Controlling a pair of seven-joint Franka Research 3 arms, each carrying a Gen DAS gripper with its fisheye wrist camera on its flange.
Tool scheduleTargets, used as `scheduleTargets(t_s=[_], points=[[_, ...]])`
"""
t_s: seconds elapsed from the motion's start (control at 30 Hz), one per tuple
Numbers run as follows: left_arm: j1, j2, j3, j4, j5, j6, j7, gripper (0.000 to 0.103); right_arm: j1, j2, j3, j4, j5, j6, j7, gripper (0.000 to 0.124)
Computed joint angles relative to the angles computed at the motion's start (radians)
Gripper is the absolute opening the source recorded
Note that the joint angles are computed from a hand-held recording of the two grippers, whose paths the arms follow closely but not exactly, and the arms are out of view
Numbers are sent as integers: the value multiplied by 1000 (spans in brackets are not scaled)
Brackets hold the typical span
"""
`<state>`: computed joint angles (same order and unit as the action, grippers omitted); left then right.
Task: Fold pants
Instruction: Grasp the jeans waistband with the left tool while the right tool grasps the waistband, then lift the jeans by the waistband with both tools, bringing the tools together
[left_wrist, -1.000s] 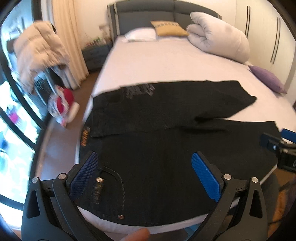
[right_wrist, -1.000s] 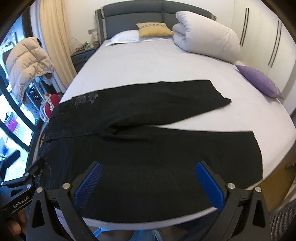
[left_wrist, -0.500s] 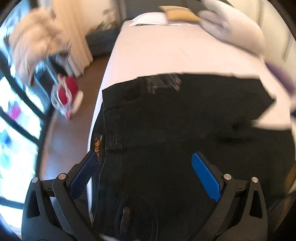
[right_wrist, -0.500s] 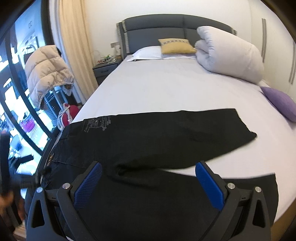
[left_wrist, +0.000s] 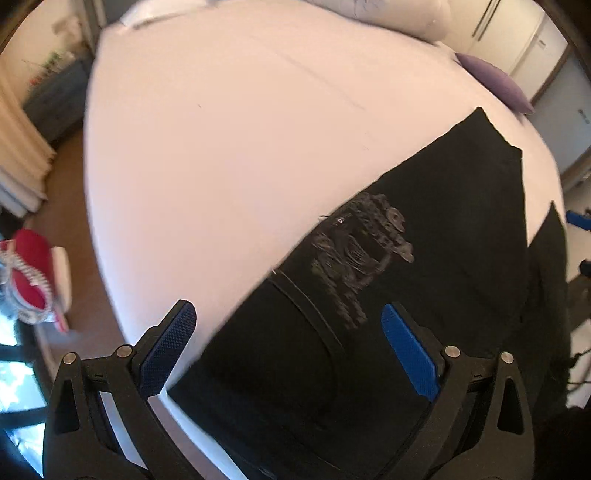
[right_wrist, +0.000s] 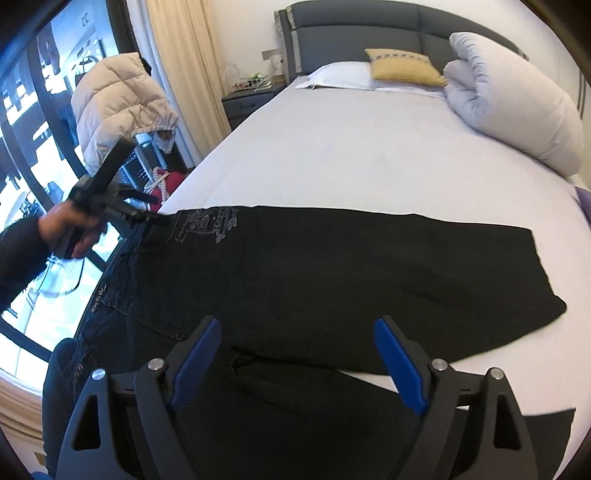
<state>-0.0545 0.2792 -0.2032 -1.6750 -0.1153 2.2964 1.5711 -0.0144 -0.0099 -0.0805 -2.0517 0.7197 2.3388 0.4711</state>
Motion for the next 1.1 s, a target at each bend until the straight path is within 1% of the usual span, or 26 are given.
scheduleTargets(t_s=[0.03,0.1,0.13,0.17,0.23,0.27,0.3,0.33,0.37,0.4,0.43,0.47,0.5,0.57,0.6,0.63,0.67,0.73,0.77,0.83,0.87,0.9,0.93,0.97,1.03,1.1], points=[[24,26,-11,27,-55,-21,53,98,-1,7,0,5,0,-10,-5,87],[49,70,-18,78,-103,-73,100,92,1,36,4,28,-11,-19,-2,85],[61,95,-24,104,-129,-103,123,84,1,50,7,41,-16,-30,-1,82],[67,121,-24,134,-134,-139,136,78,0,65,10,56,-20,-46,0,80],[64,150,-21,169,-112,-179,156,77,-2,87,15,79,-28,-60,3,79],[66,154,-22,177,-109,-186,172,71,-2,100,19,93,-32,-66,0,78],[66,157,-21,182,-107,-189,175,64,-4,105,22,100,-34,-72,-4,77],[69,155,-21,184,-110,-191,179,39,-4,113,25,107,-36,-73,-11,74],[76,153,-23,185,-122,-196,183,24,-3,123,30,120,-39,-75,-22,73],[76,145,-23,177,-122,-194,186,22,-3,130,33,131,-40,-78,-32,73],[69,134,-19,163,-105,-184,189,16,-4,140,37,142,-37,-82,-43,73],[62,116,-16,142,-93,-171,182,12,-6,157,42,169,-31,-99,-62,72],[56,95,-13,112,-86,-148,174,10,-7,169,45,185,-29,-106,-70,71],[46,30,-7,27,-78,-67,145,6,-6,208,57,250,-33,-137,-92,71],[41,-16,-9,-26,-82,-37,135,6,-4,230,64,287,-43,-149,-104,71],[38,-75,-11,-97,-94,12,133,5,-2,243,70,308,-48,-153,-116,71],[30,-128,-9,-155,-97,57,129,5,-3,267,78,350,-53,-179,-137,71],[8,-211,-2,-241,-85,111,116,5,-4,314,94,433,-61,-232,-173,71],[-8,-258,1,-286,-57,138,99,5,2,348,101,490,-84,-258,-180,70],[-33,-315,9,-332,10,156,67,5,13,397,110,566,-119,-285,-178,68],[-58,-344,25,-353,20,157,52,5,20,435,117,622,-141,-309,-175,66],[-63,-339,6,-360,46,193,12,5,24,455,122,652,-153,-322,-173,65],[-73,-323,4,-340,78,205,-18,5,30,480,127,687,-170,-337,-172,63],[-82,-339,6,-354,97,210,-33,5,38,507,131,724,-194,-358,-173,60],[-96,-362,11,-377,111,221,-45,5,52,557,136,797,-245,-409,-174,59],[-111,-367,10,-388,126,229,-68,5,73,573,138,817,-290,-417,-181,56]])
